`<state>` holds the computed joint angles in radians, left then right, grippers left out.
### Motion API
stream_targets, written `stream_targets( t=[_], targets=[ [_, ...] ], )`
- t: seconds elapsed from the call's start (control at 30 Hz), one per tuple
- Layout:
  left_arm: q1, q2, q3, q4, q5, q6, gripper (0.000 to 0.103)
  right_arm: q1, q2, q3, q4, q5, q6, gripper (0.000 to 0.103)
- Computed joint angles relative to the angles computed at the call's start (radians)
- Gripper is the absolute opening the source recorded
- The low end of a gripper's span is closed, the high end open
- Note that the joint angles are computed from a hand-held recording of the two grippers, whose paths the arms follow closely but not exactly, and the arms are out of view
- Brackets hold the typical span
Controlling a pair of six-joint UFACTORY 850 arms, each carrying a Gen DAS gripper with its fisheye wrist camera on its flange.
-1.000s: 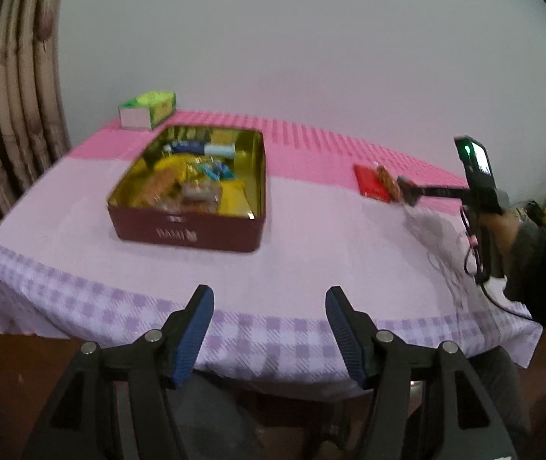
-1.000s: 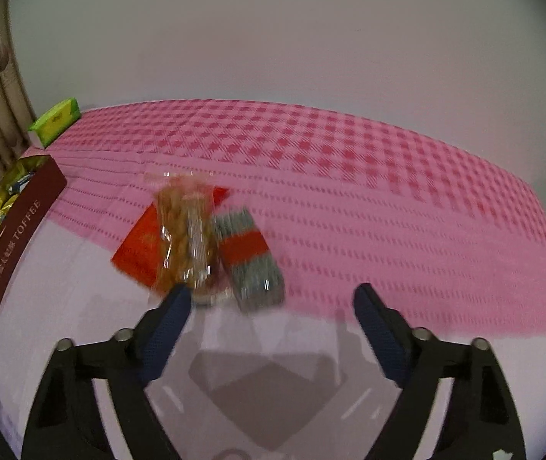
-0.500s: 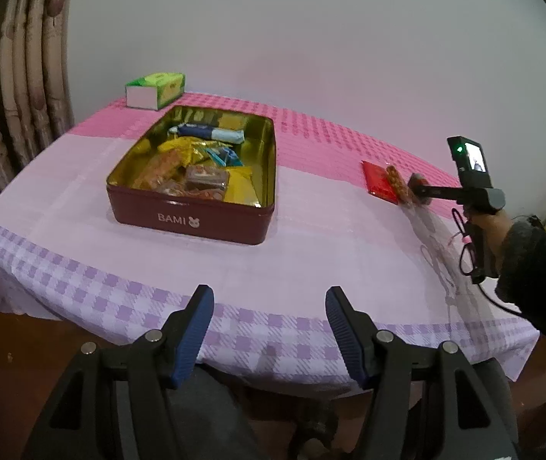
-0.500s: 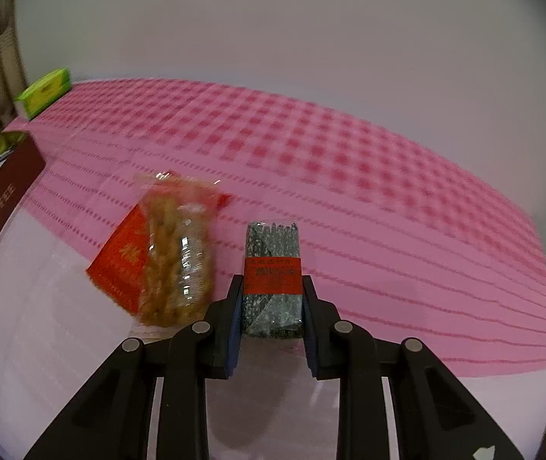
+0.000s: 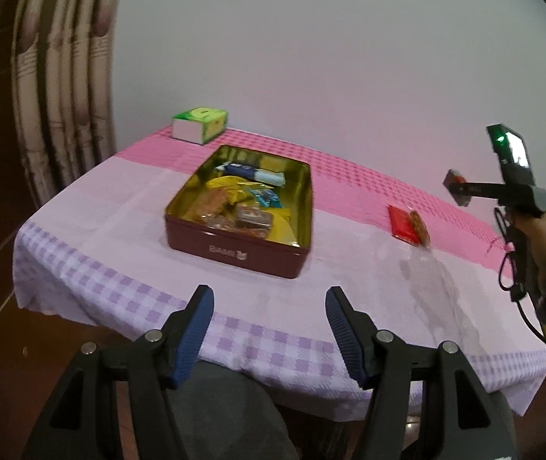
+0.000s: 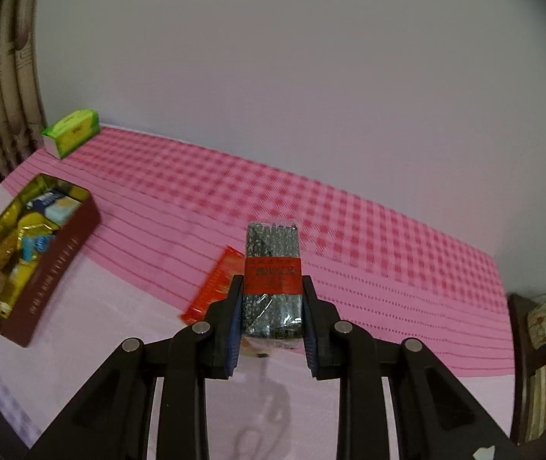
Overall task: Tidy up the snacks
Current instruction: 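Move the right gripper to the grey-and-red packet and grasp it, then carry the grey-and-red packet over the tin and open the right gripper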
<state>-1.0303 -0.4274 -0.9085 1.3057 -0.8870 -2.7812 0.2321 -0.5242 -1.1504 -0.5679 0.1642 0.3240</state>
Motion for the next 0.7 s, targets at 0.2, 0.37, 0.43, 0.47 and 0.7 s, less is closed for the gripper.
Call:
stream_targets(
  t=[0.2,0.37,0.43,0.47,0.7],
  targets=[
    [-0.001,0.017,0.018,-0.001,-0.001,-0.03,0.062,0.078,0.068,0.033,0.392,-0.012,-0.37,0.024],
    [-0.006,0.025,0.021,0.005,-0.016,-0.043,0.062,0.14,0.099,0.042,0.626,-0.019,-0.607,0.024],
    [-0.007,0.027,0.023,0.004,-0.02,-0.049,0.062,0.163,0.106,0.044,0.707,-0.014,-0.691,0.024],
    [-0.007,0.029,0.025,0.004,-0.02,-0.052,0.062,0.174,0.109,0.044,0.721,-0.016,-0.703,0.024],
    [0.002,0.034,0.035,-0.005,-0.004,-0.071,0.062,0.239,0.115,0.036,0.779,-0.025,-0.768,0.024]
  ],
)
